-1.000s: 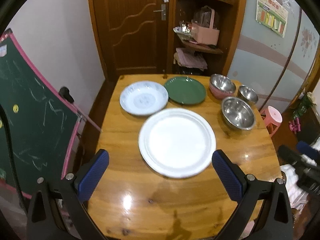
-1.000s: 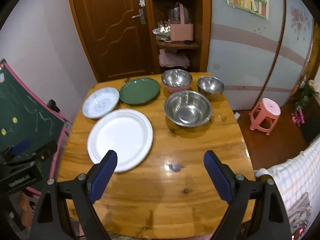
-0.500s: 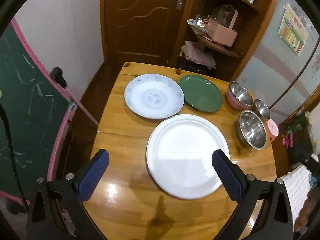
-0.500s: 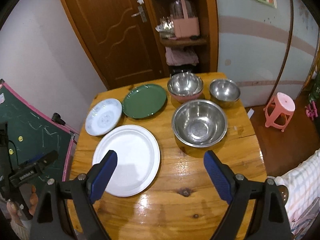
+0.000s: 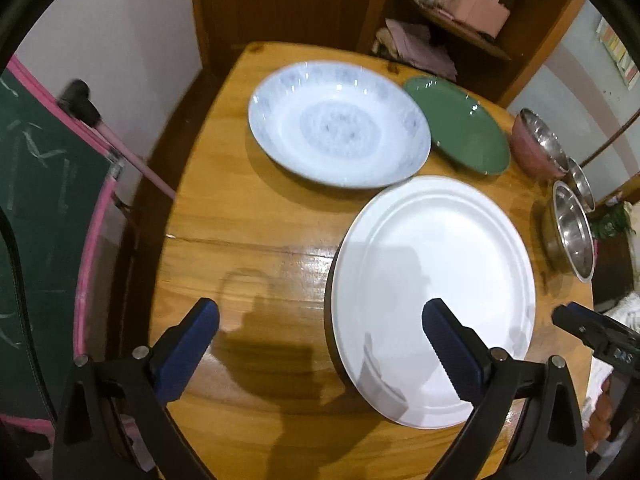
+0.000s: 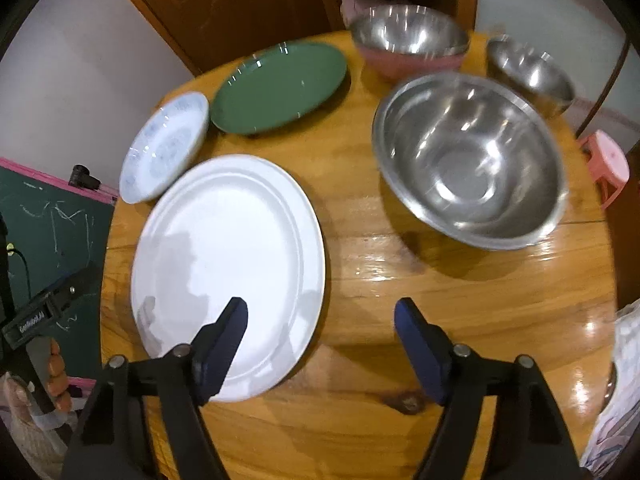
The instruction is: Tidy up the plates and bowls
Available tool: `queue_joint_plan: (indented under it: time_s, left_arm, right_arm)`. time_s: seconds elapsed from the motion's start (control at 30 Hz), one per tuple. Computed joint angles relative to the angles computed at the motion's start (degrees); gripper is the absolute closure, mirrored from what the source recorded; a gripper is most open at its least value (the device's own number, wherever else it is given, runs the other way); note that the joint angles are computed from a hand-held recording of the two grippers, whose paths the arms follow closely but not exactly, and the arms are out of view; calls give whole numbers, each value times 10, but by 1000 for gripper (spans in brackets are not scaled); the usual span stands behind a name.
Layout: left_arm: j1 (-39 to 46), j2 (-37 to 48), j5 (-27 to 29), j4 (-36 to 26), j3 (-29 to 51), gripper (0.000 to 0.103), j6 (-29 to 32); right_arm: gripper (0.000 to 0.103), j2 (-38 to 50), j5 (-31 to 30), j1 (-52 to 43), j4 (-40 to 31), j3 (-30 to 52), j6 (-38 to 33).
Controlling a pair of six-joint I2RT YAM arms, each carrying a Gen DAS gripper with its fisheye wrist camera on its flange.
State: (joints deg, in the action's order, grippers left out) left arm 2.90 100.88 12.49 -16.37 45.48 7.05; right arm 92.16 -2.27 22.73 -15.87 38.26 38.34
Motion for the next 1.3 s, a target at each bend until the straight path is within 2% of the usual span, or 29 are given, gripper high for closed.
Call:
queue_joint_plan:
  time_s: [0.13,0.3,0.33,0.43,0.5,0.57,0.6,0.67,0.73,0.77,0.8,1.07,1.3]
  left_arm:
    - [11,65,24,-7,36,5,14]
    - [7,110,44,-20,61,18,35]
    - [3,115,44,-22,64,19,37]
    - [-5,134,47,-32,78,30,45]
    - [-10,147,50,-45,90,43,48]
    - [-14,164,49,-61,105,50,50]
    - [-15,159,48,-54,99,50,49]
    - [-20,168,52,-67,110,64,55]
    - [-24,170,53,-66,111,70,53]
    - [-26,173,53,-67,114,80,53]
    - [-26,177,54,-75,118,84,54]
    - [-26,124,52,-83,88,84,53]
    - [-8,8,66,-130,47,84,69]
  right_arm:
    - [38,54,-20,-11,14,24,-8]
    - [44,90,-21,-10,19,45,-8]
    - [49,94,-24,-9,17,49,-9]
    - [57,107,-31,-5,15,60,-8]
    - [61,116,-28,-1,11,68,-7]
    - [64,121,-29,3,9,73,-3]
    - [64,128,-30,4,8,80,-1]
    - [71,129,-34,4,8,83,0]
    - [75,134,-36,8,8,88,3]
    - [78,140,-42,5,10,93,-1]
    - [81,138,-46,0,11,91,-7]
    - [82,116,-34,11,-19,102,3]
    - [83,25,-14,29,-62,85,14]
